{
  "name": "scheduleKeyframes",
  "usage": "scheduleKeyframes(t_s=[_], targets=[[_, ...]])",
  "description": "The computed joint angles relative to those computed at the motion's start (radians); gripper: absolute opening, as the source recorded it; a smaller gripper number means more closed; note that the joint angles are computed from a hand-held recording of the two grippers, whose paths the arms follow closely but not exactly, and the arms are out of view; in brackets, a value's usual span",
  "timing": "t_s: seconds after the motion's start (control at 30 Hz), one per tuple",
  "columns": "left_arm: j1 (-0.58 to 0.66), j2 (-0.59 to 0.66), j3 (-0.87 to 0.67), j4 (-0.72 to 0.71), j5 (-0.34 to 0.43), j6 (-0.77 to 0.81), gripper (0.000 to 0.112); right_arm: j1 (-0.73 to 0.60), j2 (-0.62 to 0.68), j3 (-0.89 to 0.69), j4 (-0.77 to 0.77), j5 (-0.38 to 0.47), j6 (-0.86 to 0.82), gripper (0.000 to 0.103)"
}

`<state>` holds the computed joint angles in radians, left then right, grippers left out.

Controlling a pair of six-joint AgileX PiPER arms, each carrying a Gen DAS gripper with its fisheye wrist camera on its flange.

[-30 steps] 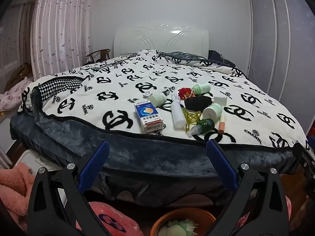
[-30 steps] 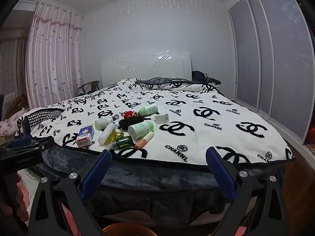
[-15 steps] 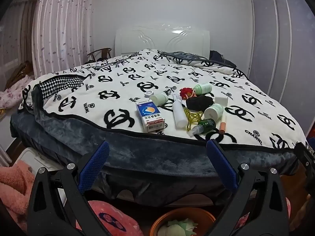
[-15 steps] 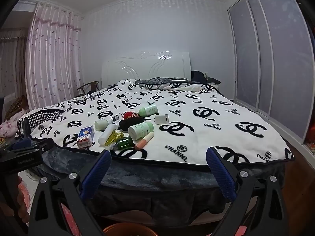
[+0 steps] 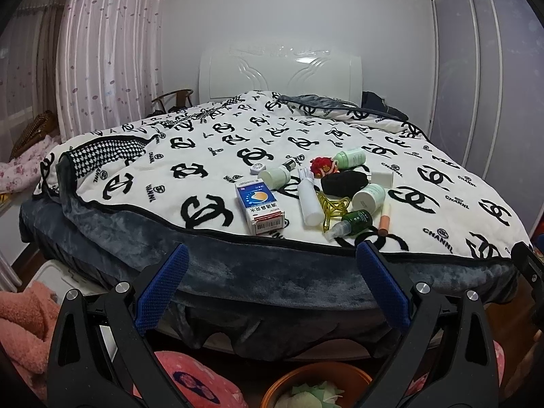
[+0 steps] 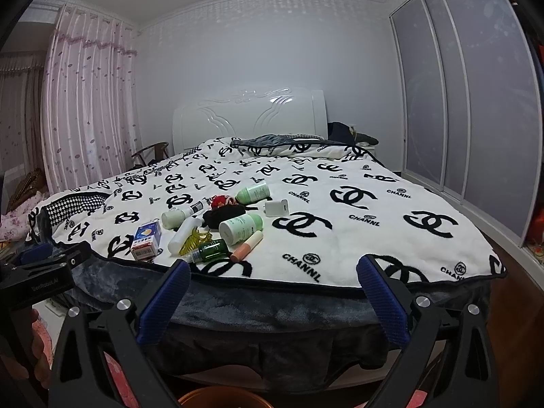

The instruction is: Collect trash

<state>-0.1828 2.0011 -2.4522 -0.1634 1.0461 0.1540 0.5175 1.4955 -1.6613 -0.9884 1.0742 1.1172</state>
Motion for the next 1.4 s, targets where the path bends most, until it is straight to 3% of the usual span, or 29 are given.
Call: scheduleKeyframes(t_s=[1.4], targets=[[0.007,-0.022,0.049,-0.006,-0.003,0.01,0.096,0.003,-0.006,0.004,0.0,0.008,0.003,0.097]])
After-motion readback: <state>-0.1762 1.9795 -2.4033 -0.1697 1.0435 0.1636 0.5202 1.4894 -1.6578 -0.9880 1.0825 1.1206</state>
